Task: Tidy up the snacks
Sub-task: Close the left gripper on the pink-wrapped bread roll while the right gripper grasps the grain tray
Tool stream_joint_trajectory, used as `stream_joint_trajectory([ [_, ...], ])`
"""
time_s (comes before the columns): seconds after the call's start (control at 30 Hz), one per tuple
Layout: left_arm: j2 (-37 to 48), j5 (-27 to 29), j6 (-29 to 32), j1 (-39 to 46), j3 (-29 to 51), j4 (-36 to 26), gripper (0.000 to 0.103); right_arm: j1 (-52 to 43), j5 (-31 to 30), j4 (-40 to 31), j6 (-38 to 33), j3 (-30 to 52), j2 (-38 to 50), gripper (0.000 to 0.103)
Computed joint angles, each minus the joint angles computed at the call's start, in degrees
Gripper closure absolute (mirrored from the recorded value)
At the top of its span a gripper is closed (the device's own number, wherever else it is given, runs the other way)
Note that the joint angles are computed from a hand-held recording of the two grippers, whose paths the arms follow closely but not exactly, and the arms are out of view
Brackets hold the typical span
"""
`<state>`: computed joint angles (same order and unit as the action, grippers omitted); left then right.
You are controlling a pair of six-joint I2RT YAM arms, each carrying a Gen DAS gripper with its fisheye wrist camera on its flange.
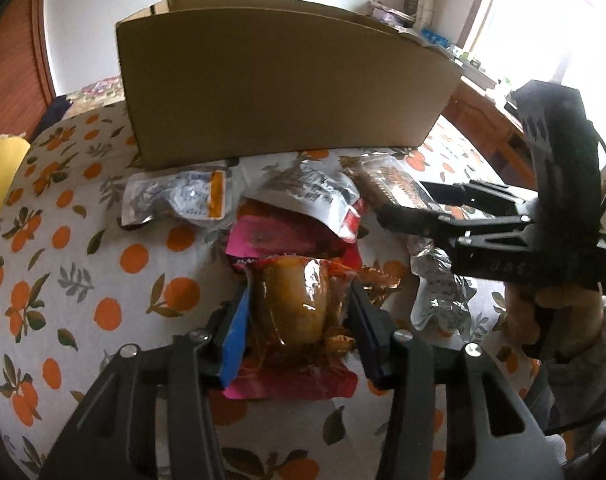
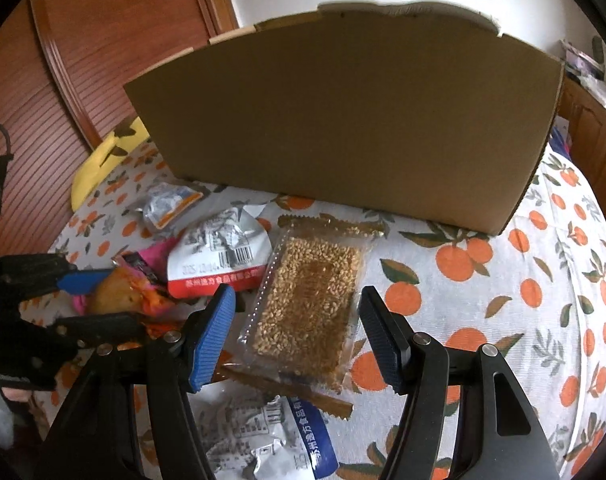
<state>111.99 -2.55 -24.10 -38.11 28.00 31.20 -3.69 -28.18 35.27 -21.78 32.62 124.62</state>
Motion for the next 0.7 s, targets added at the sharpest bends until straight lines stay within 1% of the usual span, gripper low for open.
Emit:
stream_joint_trajectory([
  [0.1, -1.3, 1.1, 0.3, 1.0, -1.2, 0.9, 0.048, 0.1, 0.5, 0.4, -0.5, -0.3, -0.1, 0.037],
  [0.17, -2.4, 1.1, 0.4, 1.2, -1.4, 0.2, 0.047, 0.5, 0.9, 1.1, -0.3, -0.5, 0.2, 0.037],
  [0.3, -1.5, -1.8, 0.8, 0.8, 0.6, -3.3, 0.047, 0.8, 1.6, 3.1, -0.3, -1.2, 0.7, 0.037],
  [0.37, -0.6, -1.5, 0.6, 1.1, 1.5, -4.2, 0.047, 0.9, 1.8, 3.5, -0.2, -1.2, 1.0, 0.037],
  [0.47, 0.0, -0.4, 0.3, 1.1, 2.1, -3.7, 0.047, 1.9, 2.6, 4.6, 0.5, -1.4, 1.4, 0.037],
  [0.7, 2.4, -0.3, 0.2, 0.0, 5.5, -6.6, 0.047, 2.0, 3.2, 4.7, 0.1, -1.1, 1.7, 0.037],
])
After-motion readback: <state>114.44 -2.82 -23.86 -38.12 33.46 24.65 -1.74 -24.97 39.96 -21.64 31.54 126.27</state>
